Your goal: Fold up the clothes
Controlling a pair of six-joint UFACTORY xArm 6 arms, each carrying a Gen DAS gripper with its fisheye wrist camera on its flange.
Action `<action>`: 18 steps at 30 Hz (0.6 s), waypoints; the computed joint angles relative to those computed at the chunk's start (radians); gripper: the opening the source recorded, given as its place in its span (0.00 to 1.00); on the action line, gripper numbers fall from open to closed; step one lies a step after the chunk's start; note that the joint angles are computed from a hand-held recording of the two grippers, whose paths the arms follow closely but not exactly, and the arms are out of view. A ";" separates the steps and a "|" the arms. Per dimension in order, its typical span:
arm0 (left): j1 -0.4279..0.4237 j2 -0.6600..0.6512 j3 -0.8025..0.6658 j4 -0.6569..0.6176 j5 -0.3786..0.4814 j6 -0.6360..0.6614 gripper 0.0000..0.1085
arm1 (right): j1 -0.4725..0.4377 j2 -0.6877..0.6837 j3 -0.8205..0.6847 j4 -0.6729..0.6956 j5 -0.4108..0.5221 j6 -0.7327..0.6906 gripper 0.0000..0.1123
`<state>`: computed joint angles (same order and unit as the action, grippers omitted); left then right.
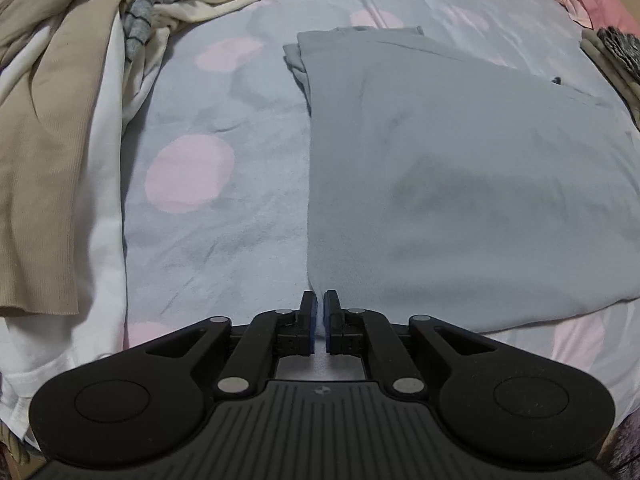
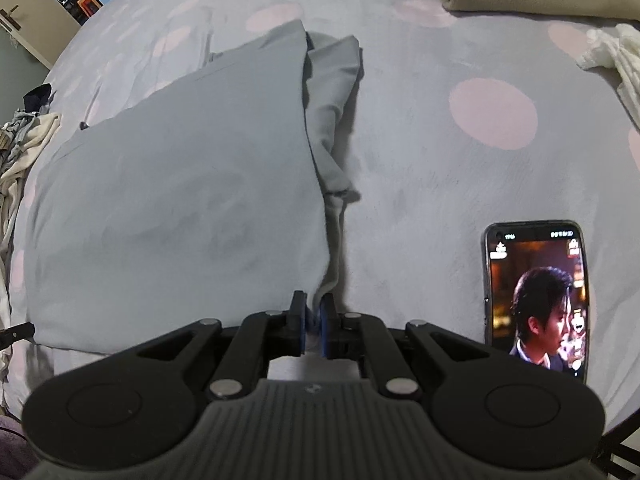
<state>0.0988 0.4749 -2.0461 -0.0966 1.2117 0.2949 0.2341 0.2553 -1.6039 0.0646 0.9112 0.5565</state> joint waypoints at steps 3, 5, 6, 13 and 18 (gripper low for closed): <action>0.016 -0.013 -0.007 -0.028 -0.003 -0.001 0.11 | -0.005 -0.023 0.016 0.000 -0.009 0.003 0.19; 0.034 -0.015 -0.019 -0.073 -0.021 -0.013 0.16 | -0.013 -0.049 0.045 -0.007 -0.055 0.020 0.25; 0.041 -0.013 -0.023 -0.096 -0.038 -0.019 0.16 | -0.017 -0.060 0.058 -0.011 -0.082 0.030 0.31; 0.041 0.098 -0.148 -0.170 -0.123 -0.083 0.17 | -0.046 -0.031 0.053 0.011 -0.243 0.065 0.46; 0.031 0.266 -0.390 -0.175 -0.052 -0.106 0.17 | -0.058 0.058 -0.047 0.006 -0.251 0.051 0.48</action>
